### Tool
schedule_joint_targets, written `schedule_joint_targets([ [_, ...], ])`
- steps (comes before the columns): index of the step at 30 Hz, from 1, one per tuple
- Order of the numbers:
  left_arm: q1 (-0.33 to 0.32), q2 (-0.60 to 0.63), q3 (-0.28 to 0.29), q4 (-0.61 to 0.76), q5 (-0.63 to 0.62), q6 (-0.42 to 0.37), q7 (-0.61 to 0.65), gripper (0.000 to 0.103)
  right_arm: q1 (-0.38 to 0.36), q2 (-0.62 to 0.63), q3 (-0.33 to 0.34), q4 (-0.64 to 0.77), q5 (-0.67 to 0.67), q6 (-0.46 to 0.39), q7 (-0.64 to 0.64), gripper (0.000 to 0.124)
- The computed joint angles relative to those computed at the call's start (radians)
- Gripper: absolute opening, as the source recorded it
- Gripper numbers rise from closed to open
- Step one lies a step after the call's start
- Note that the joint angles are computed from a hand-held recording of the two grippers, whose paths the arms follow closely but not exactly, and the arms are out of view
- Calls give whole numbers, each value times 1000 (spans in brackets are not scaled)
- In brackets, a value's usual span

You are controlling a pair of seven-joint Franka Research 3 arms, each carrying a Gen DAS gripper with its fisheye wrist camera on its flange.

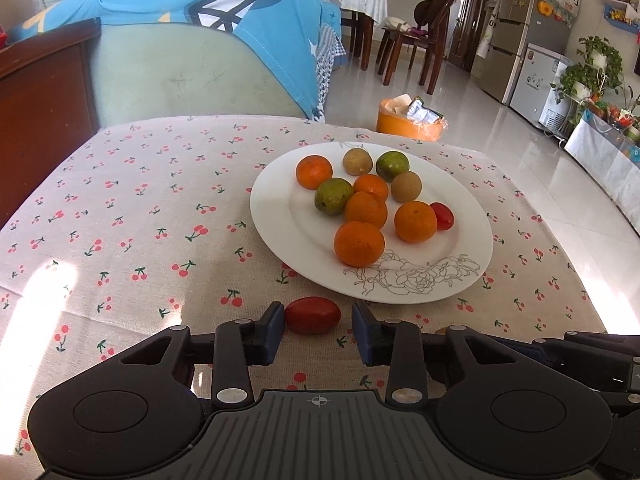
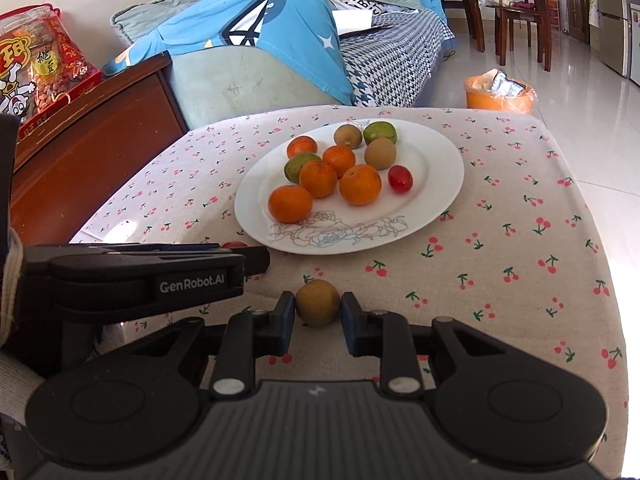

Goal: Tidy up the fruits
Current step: 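Carry the tomato and kiwi onto the white plate and open both tools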

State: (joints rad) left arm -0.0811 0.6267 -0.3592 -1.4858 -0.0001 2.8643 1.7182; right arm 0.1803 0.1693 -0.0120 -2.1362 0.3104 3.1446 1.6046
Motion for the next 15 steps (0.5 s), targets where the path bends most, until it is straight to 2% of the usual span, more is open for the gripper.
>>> schedule_joint_targets([
  [1,0,0,1,0,-1,0,-3,28,0,0,0,0,0,0,0,25],
  [5,14,-5,-11,-3,-27,-6,-16,27,-26,-2,29,3,37,-4,-29,25],
  [9,21,-14,-14,-9,-37,11,-28,27,-30,-8,30,4,57,5,-35,25],
  [12,48,-14,-48,-5,-67,22,-15,27,-121,-12,136,20,193,17,-157,25],
  [15,62,-11,-69,9,-87,24,1,27,-135,-11,152,45,247,17,-236,25],
])
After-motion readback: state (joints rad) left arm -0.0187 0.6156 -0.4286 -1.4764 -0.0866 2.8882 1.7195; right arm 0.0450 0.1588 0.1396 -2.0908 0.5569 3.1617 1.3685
